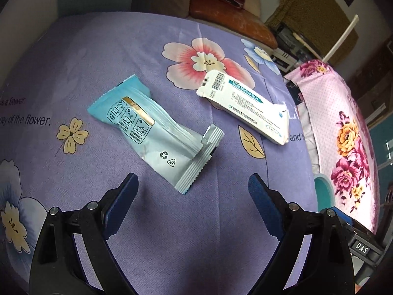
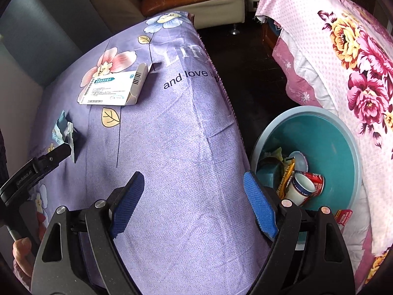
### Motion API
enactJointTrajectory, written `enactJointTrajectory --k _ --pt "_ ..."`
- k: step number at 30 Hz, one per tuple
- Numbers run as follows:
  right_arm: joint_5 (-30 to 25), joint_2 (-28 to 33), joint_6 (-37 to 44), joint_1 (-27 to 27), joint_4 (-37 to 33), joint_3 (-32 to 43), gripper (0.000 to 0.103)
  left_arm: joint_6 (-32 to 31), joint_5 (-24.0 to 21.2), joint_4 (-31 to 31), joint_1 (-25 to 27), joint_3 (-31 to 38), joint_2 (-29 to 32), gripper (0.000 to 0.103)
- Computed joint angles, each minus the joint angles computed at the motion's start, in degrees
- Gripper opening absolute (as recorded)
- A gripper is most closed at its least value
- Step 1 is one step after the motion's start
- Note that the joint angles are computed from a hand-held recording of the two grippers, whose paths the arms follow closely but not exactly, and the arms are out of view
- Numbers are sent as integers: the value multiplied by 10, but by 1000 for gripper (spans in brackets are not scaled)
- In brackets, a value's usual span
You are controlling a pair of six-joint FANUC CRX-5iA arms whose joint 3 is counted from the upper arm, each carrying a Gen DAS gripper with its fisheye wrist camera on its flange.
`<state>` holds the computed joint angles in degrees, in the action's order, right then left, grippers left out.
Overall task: Collect trash
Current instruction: 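Move both open tools back over the table toward the wrapper and box, then grasp blue snack wrapper with left tool while right tool grasps white medicine box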
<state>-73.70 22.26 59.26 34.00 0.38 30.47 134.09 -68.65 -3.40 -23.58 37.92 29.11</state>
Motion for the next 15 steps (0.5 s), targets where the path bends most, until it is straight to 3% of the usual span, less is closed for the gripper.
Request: enactJointTrajectory --k 10,15 --pt "-29 50 37 6 1 75 79 5 -30 -22 6 31 21 91" --pt "-70 105 95 20 17 159 79 0 -41 -34 17 12 7 91"
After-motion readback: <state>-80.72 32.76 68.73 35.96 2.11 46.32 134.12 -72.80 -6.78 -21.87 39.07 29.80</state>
